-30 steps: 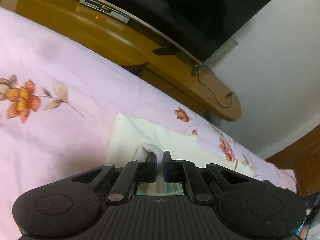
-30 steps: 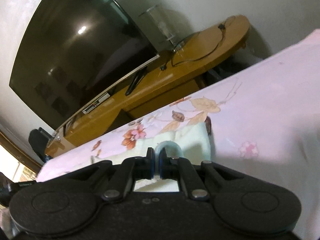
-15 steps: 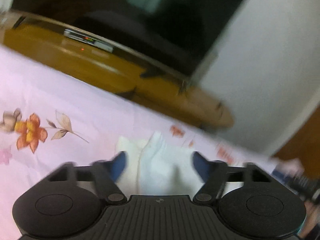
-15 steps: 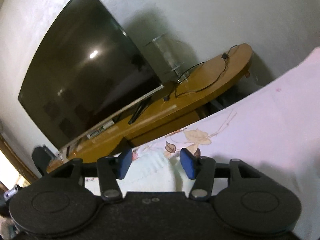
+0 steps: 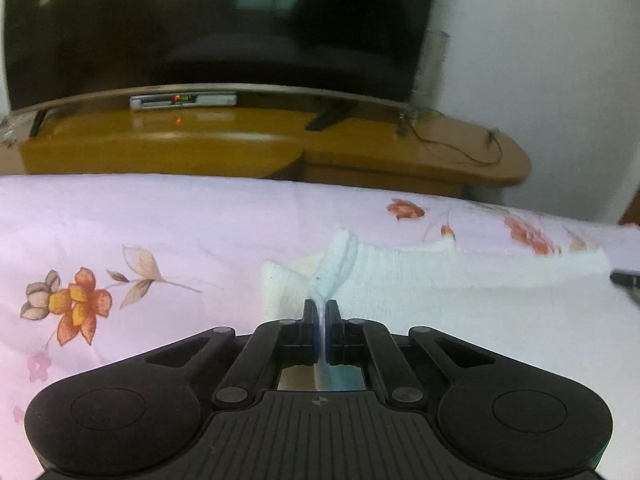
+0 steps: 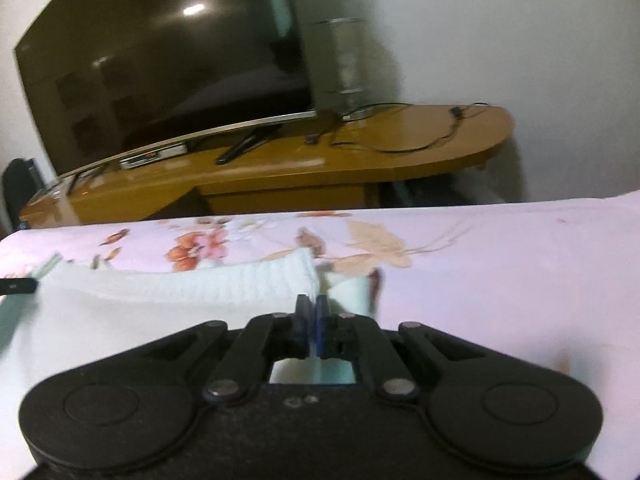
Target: Fold small clothes
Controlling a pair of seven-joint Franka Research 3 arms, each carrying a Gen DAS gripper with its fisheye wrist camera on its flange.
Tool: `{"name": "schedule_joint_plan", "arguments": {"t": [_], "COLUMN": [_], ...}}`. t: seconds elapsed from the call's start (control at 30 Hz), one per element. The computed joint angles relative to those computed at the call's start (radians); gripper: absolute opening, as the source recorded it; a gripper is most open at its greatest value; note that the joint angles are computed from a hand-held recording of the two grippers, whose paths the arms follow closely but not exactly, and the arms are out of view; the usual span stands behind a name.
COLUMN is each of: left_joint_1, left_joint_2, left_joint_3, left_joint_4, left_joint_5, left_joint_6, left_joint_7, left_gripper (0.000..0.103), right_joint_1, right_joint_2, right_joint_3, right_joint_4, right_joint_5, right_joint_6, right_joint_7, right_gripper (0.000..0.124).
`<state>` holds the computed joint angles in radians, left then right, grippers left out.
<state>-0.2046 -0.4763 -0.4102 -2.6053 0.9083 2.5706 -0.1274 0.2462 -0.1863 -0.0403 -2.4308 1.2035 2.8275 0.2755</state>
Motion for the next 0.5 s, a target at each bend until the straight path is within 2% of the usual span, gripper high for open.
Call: {"name": "schedule_joint_plan", "arguments": {"t": [0.07, 0.1, 0.13, 0.17, 0.2, 0.23, 0.27, 0.33, 0.37, 0.4, 0.43, 0.5], "left_joint_1": [-0.002, -0.003, -0.005, -0.002, 0.000, -0.004, -0.012, -0.022, -0.023, -0.028, -0.034, -0.062], "left_joint_2": [-0.013, -0.033, -0.053, -0.068, -0.075, -0.073, -0.046, 0.056, 0.121, 0.165, 0.210, 0.259], "left_joint_3": [0.007, -0.002, -0.029, -0.063, -0.086, -0.092, -0.089, -0.086, -0.094, -0.096, -0.093, -0.066], "left_joint_4": [-0.004, -0.008, 0.002, 0.018, 0.028, 0.041, 0.071, 0.153, 0.203, 0.234, 0.262, 0.280], "left_joint_5": [-0.009, -0.018, -0.034, -0.014, 0.031, 0.075, 0.102, 0.151, 0.183, 0.213, 0.229, 0.177], "left_joint_6": [0.002, -0.022, -0.095, -0.157, -0.169, -0.153, -0.134, -0.098, -0.098, -0.098, -0.101, -0.115], "left_joint_7": [0.000, -0.018, -0.030, -0.044, -0.064, -0.066, -0.041, 0.023, 0.038, 0.036, 0.030, 0.046], "left_gripper": [0.005, 0.012, 0.026, 0.034, 0.048, 0.059, 0.064, 0.089, 0.093, 0.094, 0.094, 0.094], "right_joint_1": [-0.001, 0.000, 0.006, 0.020, 0.034, 0.040, 0.049, 0.071, 0.084, 0.099, 0.116, 0.128], "right_joint_2": [0.006, -0.001, -0.013, -0.033, -0.062, -0.089, -0.119, -0.147, -0.145, -0.136, -0.120, -0.085], "right_joint_3": [0.010, 0.012, 0.007, -0.002, -0.014, -0.019, -0.025, -0.006, 0.020, 0.040, 0.061, 0.102], "right_joint_4": [-0.002, -0.004, -0.005, -0.013, -0.024, -0.038, -0.056, -0.080, -0.087, -0.088, -0.085, -0.080], "right_joint_5": [-0.044, -0.053, -0.031, 0.025, 0.078, 0.088, 0.098, 0.088, 0.074, 0.071, 0.073, 0.000], "right_joint_6": [0.014, 0.016, 0.012, 0.017, -0.002, -0.037, -0.084, -0.123, -0.104, -0.077, -0.038, 0.028], "right_joint_7": [-0.005, 0.007, 0.004, -0.042, -0.108, -0.144, -0.193, -0.254, -0.254, -0.249, -0.234, -0.124], "right_gripper": [0.004, 0.007, 0.016, 0.020, 0.022, 0.022, 0.022, 0.026, 0.031, 0.045, 0.052, 0.051]}}
